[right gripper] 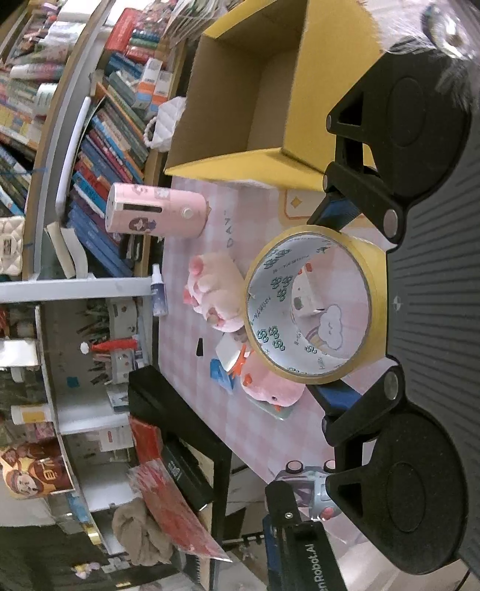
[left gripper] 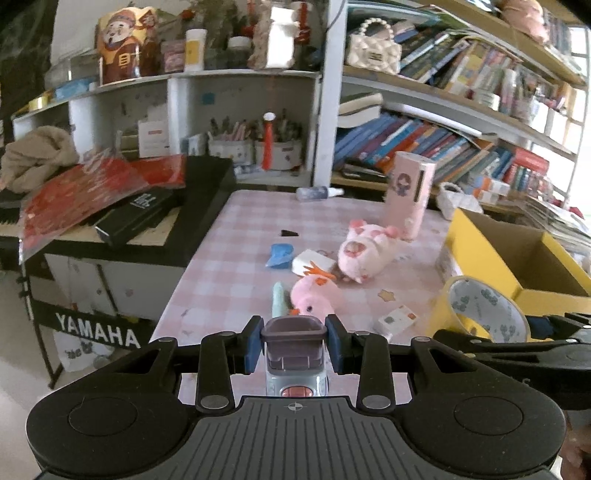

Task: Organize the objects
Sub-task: 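Carry the tape in the right tool and the car in the left tool toward the yellow box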

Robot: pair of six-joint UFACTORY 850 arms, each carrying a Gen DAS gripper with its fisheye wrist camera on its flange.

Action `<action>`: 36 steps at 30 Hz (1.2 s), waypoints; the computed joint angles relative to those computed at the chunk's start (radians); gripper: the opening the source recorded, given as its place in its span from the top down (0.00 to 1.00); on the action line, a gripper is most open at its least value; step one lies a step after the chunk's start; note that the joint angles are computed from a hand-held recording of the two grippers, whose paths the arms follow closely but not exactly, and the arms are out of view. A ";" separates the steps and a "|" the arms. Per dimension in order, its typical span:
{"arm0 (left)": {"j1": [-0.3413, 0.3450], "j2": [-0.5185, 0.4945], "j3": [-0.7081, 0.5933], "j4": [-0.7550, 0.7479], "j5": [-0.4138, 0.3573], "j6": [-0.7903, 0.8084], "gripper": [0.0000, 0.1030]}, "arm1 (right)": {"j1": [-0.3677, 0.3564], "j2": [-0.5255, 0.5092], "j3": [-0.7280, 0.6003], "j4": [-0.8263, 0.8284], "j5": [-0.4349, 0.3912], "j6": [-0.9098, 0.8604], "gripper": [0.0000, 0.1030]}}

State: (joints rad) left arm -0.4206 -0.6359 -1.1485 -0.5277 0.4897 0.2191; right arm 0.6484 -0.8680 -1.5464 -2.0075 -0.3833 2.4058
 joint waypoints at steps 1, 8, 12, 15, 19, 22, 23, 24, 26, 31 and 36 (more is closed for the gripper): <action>-0.001 0.007 0.010 0.020 0.003 -0.012 0.67 | 0.004 0.007 0.011 0.005 -0.009 0.007 0.21; -0.010 0.060 0.090 0.168 0.023 -0.093 0.67 | 0.042 0.074 0.124 0.037 -0.090 0.071 0.21; -0.016 0.084 0.131 0.251 0.034 -0.139 0.67 | 0.066 0.110 0.190 0.079 -0.143 0.105 0.21; -0.021 0.095 0.155 0.307 0.036 -0.175 0.67 | 0.084 0.128 0.226 0.122 -0.169 0.117 0.21; -0.030 0.105 0.178 0.385 0.040 -0.225 0.67 | 0.111 0.152 0.280 0.153 -0.201 0.139 0.21; -0.040 0.107 0.187 0.452 0.040 -0.265 0.67 | 0.128 0.172 0.319 0.185 -0.225 0.153 0.21; -0.044 0.108 0.189 0.473 0.042 -0.277 0.67 | 0.134 0.179 0.334 0.198 -0.235 0.159 0.21; -0.048 0.107 0.189 0.492 0.042 -0.287 0.67 | 0.138 0.187 0.348 0.210 -0.244 0.166 0.21; -0.058 0.106 0.187 0.528 0.045 -0.304 0.67 | 0.144 0.200 0.373 0.235 -0.262 0.178 0.21; -0.083 0.097 0.171 0.614 0.049 -0.338 0.67 | 0.161 0.236 0.435 0.299 -0.312 0.207 0.21; -0.103 0.084 0.151 0.698 0.050 -0.374 0.67 | 0.171 0.266 0.487 0.352 -0.353 0.235 0.21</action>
State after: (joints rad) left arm -0.5239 -0.5515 -0.9977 0.1702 0.5392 -0.1548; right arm 0.8197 -0.6023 -1.0592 -1.6553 -0.7362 2.6410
